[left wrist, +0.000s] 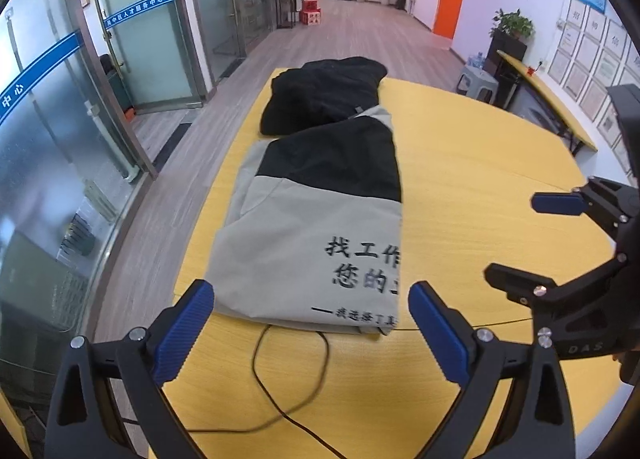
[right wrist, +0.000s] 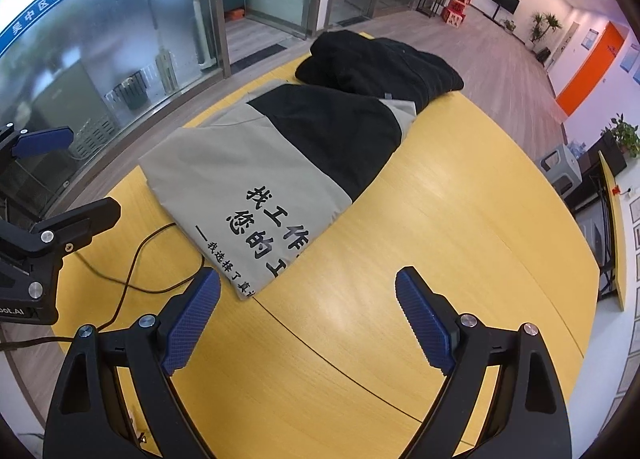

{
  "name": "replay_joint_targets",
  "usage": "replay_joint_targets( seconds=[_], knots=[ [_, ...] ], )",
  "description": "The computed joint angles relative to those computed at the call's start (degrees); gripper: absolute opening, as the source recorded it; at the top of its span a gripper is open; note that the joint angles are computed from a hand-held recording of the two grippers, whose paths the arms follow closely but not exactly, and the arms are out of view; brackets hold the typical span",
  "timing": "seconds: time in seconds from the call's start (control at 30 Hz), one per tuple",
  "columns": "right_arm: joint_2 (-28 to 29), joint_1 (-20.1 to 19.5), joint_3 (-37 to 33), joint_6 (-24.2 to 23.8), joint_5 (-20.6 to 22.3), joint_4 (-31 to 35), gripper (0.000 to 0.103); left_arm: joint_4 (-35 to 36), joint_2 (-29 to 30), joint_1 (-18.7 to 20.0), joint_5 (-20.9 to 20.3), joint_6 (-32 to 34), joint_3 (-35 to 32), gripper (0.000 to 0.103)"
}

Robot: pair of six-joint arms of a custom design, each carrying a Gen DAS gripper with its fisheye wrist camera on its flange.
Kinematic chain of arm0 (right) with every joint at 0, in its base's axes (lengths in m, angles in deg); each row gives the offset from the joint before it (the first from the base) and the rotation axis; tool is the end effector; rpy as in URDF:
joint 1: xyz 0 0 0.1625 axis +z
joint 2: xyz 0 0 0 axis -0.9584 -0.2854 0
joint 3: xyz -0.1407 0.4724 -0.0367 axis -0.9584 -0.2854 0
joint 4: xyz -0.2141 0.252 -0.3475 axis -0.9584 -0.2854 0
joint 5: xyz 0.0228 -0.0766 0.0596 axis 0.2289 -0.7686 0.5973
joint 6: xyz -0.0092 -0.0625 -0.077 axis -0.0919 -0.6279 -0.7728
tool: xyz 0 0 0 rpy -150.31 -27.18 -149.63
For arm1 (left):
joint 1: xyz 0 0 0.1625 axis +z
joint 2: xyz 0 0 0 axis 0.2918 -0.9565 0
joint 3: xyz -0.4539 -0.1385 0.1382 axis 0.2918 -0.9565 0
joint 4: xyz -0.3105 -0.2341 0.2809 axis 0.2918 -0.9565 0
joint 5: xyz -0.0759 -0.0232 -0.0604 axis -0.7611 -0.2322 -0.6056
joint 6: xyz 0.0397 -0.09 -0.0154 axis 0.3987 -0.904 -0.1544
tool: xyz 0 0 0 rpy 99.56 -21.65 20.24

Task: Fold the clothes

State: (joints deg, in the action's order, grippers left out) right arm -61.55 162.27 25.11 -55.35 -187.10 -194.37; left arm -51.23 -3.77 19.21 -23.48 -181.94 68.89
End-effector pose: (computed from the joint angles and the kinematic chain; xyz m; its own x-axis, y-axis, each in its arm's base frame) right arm 0.0782 -0.8378 0.4137 -0.1532 -0.9429 0.2958 -0.9085 0.2521 0.3332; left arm -0.5925 -0.6999 0.0052 -0.5373 -0.6087 -0.5838 0.0177 0.6839 -0.7294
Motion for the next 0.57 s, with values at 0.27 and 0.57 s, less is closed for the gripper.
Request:
replay_joint_targets(
  seconds=[0.27, 0.57],
  knots=[
    [2.14, 0.49, -0.54, 0.98, -1.75, -1.53, 0.090, -0.85, -0.20, 1.81, 0.43, 1.49, 0.46, 0.100],
    [4.59, 0.75, -2.70, 1.71, -2.81, -1.20, 0.090, 4.68, 1.76, 2.69, 1.51, -1.19, -3.02, 0.103]
  ],
)
